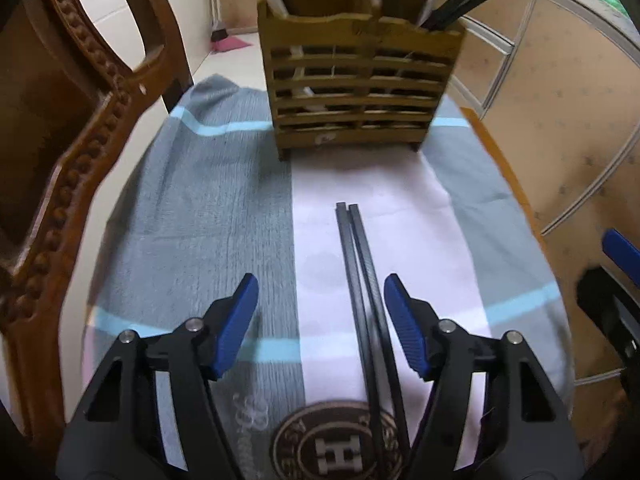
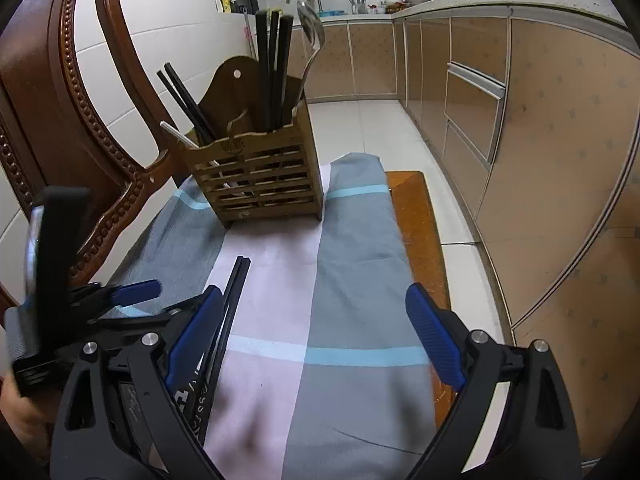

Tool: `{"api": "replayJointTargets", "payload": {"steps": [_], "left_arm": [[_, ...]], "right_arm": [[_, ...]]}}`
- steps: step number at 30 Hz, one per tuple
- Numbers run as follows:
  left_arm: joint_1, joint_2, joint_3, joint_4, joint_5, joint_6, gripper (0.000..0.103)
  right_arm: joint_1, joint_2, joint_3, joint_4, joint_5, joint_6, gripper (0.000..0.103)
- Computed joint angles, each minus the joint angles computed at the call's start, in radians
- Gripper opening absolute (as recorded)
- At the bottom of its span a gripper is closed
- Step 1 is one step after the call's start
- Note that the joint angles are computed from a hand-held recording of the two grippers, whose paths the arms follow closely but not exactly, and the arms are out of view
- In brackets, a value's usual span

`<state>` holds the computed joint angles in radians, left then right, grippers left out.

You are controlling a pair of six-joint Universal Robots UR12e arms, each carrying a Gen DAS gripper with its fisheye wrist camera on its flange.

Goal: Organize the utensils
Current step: 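Move both open grippers to the last black chopsticks on the cloth, then grasp a black chopstick with the left gripper while the right gripper grasps one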

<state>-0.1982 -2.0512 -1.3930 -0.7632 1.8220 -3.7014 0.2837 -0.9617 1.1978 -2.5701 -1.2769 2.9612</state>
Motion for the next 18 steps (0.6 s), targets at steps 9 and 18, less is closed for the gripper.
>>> {"api": "replayJointTargets", "payload": {"steps": [9,18], "left_arm": [[0.019,-0.048,0.049,-0.065,0.004,0.001,0.062],[0.075,-0.063,0.070,-0.036,-0.072,-0.023,0.009]], "right_arm": [[0.001,0.031,-0.039,0.040,0.001,0.005,0.090],[0.034,0.074,-0.102,0.094,-0.058,-0.058,0.090]]}}
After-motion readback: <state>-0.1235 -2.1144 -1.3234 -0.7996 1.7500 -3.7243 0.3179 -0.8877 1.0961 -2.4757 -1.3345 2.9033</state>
